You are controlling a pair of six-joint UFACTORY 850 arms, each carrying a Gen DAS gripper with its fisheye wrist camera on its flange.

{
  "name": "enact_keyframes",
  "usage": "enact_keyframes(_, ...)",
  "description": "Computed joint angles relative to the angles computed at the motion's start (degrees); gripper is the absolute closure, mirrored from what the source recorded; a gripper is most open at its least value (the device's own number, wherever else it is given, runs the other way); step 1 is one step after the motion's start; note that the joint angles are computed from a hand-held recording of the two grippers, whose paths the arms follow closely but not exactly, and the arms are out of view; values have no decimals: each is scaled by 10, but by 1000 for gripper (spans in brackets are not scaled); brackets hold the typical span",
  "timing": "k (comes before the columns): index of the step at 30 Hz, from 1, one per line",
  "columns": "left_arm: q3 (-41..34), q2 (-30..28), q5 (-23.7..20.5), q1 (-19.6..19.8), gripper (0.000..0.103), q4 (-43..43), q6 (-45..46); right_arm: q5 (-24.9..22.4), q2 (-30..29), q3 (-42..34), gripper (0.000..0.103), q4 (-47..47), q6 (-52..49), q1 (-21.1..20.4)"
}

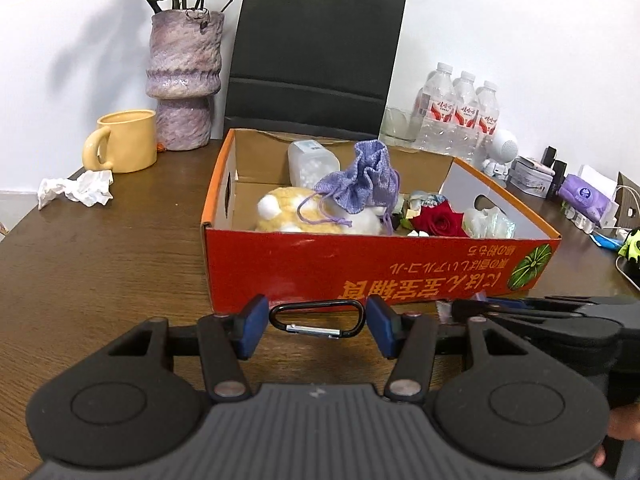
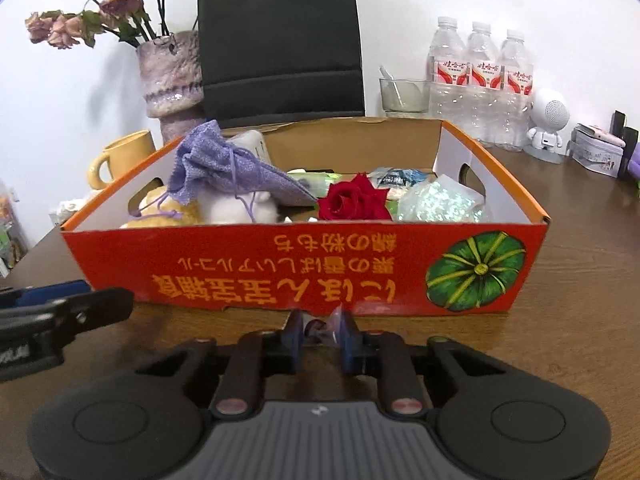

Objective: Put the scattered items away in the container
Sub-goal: 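Grasp the black carabiner with the left tool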

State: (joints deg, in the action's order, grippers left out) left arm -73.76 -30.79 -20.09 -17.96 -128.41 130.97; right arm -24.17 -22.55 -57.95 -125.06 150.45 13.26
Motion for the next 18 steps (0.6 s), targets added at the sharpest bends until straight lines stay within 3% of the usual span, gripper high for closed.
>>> enact_keyframes(10, 15, 9, -18, -1, 48, -25, 25, -27, 40, 53, 93, -126, 130, -1)
enact_keyframes(18, 58, 39, -36, -17, 48, -122, 124, -63, 75, 96, 93, -169, 195, 2)
